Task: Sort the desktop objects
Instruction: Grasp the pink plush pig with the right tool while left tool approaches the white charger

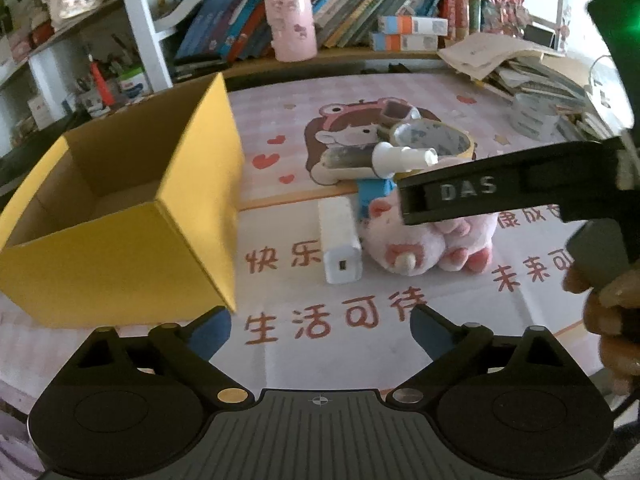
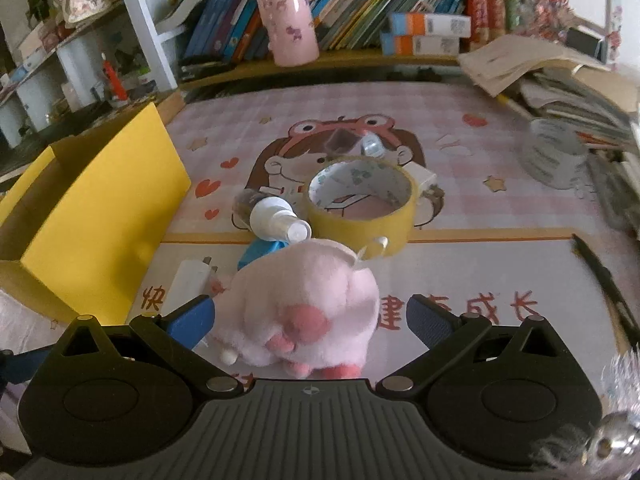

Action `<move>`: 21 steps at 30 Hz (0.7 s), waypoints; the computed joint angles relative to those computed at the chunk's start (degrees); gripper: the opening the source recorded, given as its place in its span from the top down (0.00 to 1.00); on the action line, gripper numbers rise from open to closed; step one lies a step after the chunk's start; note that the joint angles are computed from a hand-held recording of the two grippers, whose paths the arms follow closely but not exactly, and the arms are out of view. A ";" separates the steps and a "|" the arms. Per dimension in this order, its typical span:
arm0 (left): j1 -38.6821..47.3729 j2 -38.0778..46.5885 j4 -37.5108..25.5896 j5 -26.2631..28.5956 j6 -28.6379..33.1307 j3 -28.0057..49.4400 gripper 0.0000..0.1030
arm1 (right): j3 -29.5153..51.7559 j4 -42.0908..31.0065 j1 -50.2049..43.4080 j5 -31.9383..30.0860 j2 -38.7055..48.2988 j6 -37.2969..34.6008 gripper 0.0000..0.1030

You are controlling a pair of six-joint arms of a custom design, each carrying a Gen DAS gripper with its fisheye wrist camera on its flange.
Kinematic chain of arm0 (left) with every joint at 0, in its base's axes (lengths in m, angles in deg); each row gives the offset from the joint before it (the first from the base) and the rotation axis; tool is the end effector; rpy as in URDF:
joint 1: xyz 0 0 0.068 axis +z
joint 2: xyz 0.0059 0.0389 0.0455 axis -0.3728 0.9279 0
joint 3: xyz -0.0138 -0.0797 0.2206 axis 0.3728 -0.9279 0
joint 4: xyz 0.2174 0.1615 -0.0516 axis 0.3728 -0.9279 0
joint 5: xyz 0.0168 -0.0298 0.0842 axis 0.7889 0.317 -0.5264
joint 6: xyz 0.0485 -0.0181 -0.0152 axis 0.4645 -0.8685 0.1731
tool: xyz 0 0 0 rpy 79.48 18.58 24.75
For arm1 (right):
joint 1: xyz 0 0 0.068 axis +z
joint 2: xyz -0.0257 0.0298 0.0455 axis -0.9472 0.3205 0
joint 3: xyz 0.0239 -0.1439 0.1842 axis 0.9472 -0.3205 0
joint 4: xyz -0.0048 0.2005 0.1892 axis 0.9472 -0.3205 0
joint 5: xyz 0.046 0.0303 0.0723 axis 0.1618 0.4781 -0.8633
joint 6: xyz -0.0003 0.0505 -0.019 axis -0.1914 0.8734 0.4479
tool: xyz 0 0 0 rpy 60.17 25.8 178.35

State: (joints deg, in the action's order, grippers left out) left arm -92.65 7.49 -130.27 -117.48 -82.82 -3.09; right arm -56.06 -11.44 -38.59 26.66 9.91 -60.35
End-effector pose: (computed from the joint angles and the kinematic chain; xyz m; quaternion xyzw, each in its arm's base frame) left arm 0.1094 -0.2453 0.1382 -0.0103 0.9402 0.0571 0.3356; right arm 0.2093 0.1352 0.1418 -0.1409 0.9200 0.1557 0.3310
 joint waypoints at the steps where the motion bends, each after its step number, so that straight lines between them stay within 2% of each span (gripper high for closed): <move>1: 0.30 0.57 0.16 0.16 0.50 0.52 0.08 | 0.71 0.45 -0.81 -1.36 1.54 -0.42 0.00; 6: 1.71 3.06 0.73 1.29 1.79 2.59 0.17 | 3.16 1.39 -4.32 -7.03 6.84 -1.67 0.03; 8: 2.18 3.41 0.89 1.65 1.76 2.86 0.21 | 3.35 1.92 -5.53 -9.74 7.74 -1.97 0.12; 10: 2.65 3.86 0.92 1.69 1.61 3.27 0.27 | 2.91 2.58 -6.34 -11.59 7.34 -2.91 0.29; 13: 3.48 4.87 1.48 1.22 1.85 4.05 0.30 | 1.30 3.36 -7.56 -13.02 4.59 -5.27 0.42; 21: 7.07 8.75 6.74 0.63 5.85 5.60 0.46 | -2.57 0.58 -14.69 -12.73 -4.97 -7.67 0.44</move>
State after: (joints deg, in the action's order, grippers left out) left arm -85.59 16.24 -123.53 -116.85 -76.97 2.51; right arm -58.63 -10.86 -53.28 13.93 4.94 -68.01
